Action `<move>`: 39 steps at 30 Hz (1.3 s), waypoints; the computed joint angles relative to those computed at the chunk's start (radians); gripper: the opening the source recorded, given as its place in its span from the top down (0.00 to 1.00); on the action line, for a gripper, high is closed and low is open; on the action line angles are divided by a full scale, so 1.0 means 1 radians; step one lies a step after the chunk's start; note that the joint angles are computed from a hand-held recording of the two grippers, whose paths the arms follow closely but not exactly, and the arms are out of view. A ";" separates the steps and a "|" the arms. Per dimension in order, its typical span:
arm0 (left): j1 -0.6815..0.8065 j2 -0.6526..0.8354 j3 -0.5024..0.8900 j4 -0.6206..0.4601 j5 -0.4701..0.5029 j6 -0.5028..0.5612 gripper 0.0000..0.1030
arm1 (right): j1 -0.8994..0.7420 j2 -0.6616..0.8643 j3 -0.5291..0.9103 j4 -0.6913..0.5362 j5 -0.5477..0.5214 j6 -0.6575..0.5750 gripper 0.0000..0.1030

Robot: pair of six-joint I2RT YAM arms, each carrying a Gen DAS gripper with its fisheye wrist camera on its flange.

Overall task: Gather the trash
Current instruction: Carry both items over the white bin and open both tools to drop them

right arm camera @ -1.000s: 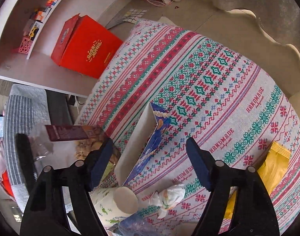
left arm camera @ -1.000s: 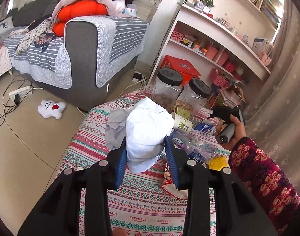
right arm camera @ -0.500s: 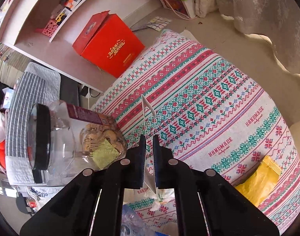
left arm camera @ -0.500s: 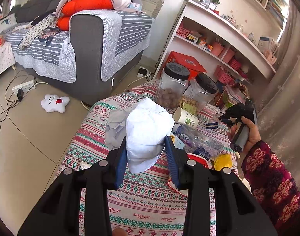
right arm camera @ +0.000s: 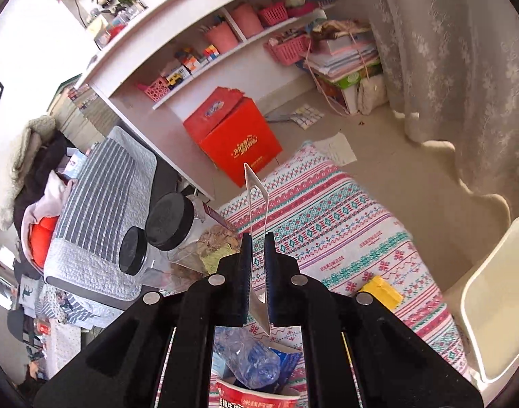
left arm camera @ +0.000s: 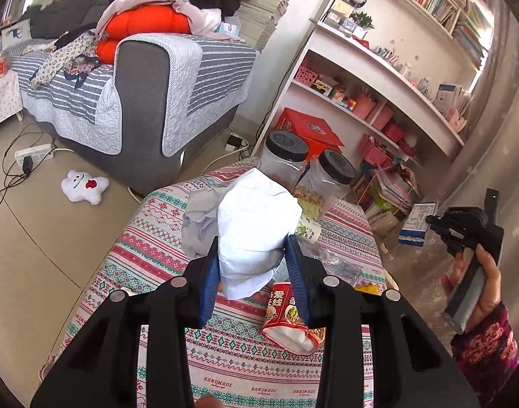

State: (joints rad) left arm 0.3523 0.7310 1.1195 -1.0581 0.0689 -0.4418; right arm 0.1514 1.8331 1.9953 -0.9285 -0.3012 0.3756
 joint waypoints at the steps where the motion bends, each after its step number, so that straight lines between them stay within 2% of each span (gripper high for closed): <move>1: -0.023 -0.004 0.000 0.003 -0.016 -0.011 0.64 | -0.023 -0.061 -0.063 0.025 0.001 -0.010 0.93; 7: -0.136 -0.012 0.002 0.014 -0.086 -0.067 0.64 | -0.212 -0.383 -0.386 0.142 0.089 -0.110 0.93; 11: -0.245 -0.001 -0.003 0.024 -0.158 -0.121 0.64 | -0.370 -0.455 -0.489 0.135 0.102 -0.178 0.92; 13: -0.309 0.009 -0.006 0.029 -0.200 -0.149 0.64 | -0.424 -0.474 -0.547 0.152 0.146 -0.216 0.88; 14: -0.349 0.016 -0.007 0.032 -0.227 -0.166 0.64 | -0.443 -0.472 -0.568 0.158 0.174 -0.244 0.82; 16: -0.425 0.034 -0.011 0.040 -0.276 -0.199 0.64 | -0.474 -0.460 -0.611 0.171 0.224 -0.276 0.61; 17: -0.464 0.048 -0.011 0.046 -0.299 -0.215 0.64 | -0.489 -0.458 -0.634 0.182 0.224 -0.273 0.35; 18: -0.503 0.058 -0.014 0.052 -0.321 -0.230 0.64 | -0.508 -0.452 -0.645 0.194 0.218 -0.262 0.29; 20: -0.590 0.093 -0.010 0.069 -0.360 -0.266 0.64 | -0.538 -0.429 -0.625 0.196 0.193 -0.261 0.28; 22: -0.696 0.143 0.003 0.091 -0.415 -0.298 0.64 | -0.570 -0.440 -0.626 0.229 0.180 -0.256 0.17; 23: -0.743 0.172 0.012 0.103 -0.438 -0.308 0.64 | -0.581 -0.458 -0.640 0.262 0.192 -0.243 0.08; 30: -0.993 0.481 0.162 0.265 -0.422 -0.349 0.64 | -0.650 -0.481 -0.653 0.403 0.264 -0.272 0.07; 35: -1.098 0.746 0.361 0.366 -0.326 -0.332 0.64 | -0.744 -0.432 -0.599 0.413 0.240 -0.250 0.07; 39: -1.162 0.954 0.563 0.371 -0.285 -0.303 0.63 | -0.806 -0.389 -0.544 0.402 0.225 -0.214 0.07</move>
